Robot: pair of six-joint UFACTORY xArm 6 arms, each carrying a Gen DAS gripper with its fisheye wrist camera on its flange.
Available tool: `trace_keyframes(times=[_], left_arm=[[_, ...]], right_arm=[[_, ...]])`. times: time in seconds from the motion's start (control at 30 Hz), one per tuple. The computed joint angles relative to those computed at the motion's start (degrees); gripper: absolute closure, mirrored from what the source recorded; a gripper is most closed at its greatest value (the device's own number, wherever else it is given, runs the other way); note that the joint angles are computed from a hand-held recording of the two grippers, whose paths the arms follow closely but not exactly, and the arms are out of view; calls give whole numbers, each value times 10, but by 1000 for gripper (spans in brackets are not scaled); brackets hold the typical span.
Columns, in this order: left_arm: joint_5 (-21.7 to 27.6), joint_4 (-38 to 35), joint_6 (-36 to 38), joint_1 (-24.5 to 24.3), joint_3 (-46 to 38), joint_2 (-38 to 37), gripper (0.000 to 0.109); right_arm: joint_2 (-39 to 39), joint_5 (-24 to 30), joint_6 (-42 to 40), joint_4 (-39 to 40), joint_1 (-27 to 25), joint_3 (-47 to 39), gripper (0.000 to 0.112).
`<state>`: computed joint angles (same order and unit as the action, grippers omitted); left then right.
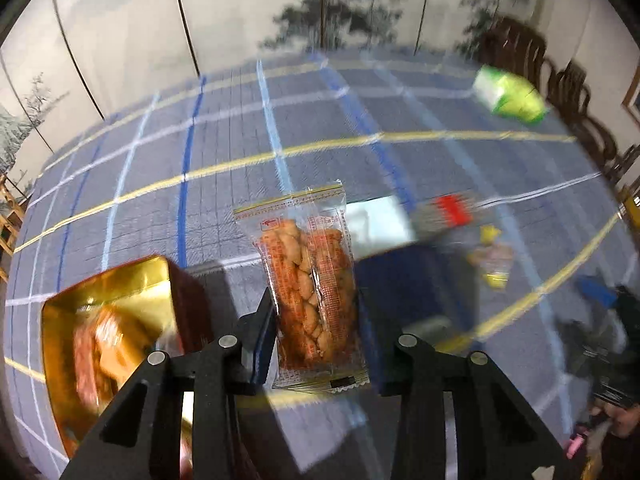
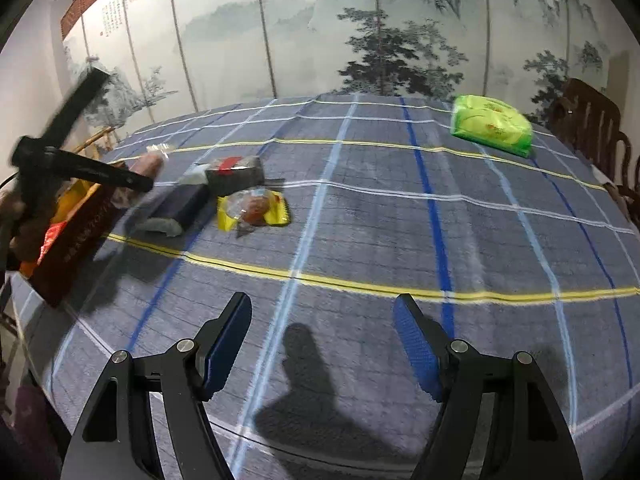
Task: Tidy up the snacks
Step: 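Grasp the clear bag of orange snacks with the left gripper, then grasp the yellow wrapped cake with the right gripper while the left gripper carries the bag to the tin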
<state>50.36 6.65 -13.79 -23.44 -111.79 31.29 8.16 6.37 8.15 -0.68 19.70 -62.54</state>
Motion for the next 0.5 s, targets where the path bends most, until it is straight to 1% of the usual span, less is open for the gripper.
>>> trace_keyframes(times=[0.07, 0.1, 0.17, 0.2, 0.23, 0.3, 0.37, 0.43, 0.5], left_arm=[[-42, 11, -23, -13, 84, -67, 74], [-55, 6, -24, -15, 109, -86, 74], [-78, -11, -29, -22, 160, -129, 74], [-87, -14, -34, -24, 184, -149, 74], [-99, -17, -42, -27, 212, -172, 74], [-109, -23, -48, -30, 239, -196, 74], [-114, -18, -61, -32, 262, -218, 74], [-119, -14, -74, -33, 287, -242, 74], [-121, 0, -89, -33, 307, -264, 74]], right_arm=[[13, 6, -87, 92, 12, -23, 38], [23, 10, -114, 112, 17, -41, 38], [45, 20, -127, 108, 22, -77, 38], [61, 34, -157, 132, 26, -104, 38], [77, 44, -166, 132, 28, -130, 38], [108, 63, -138, 81, 29, -173, 38], [131, 75, -152, 89, 32, -205, 38], [161, 99, -136, 62, 32, -248, 38], [190, 122, -143, 67, 33, -290, 38]])
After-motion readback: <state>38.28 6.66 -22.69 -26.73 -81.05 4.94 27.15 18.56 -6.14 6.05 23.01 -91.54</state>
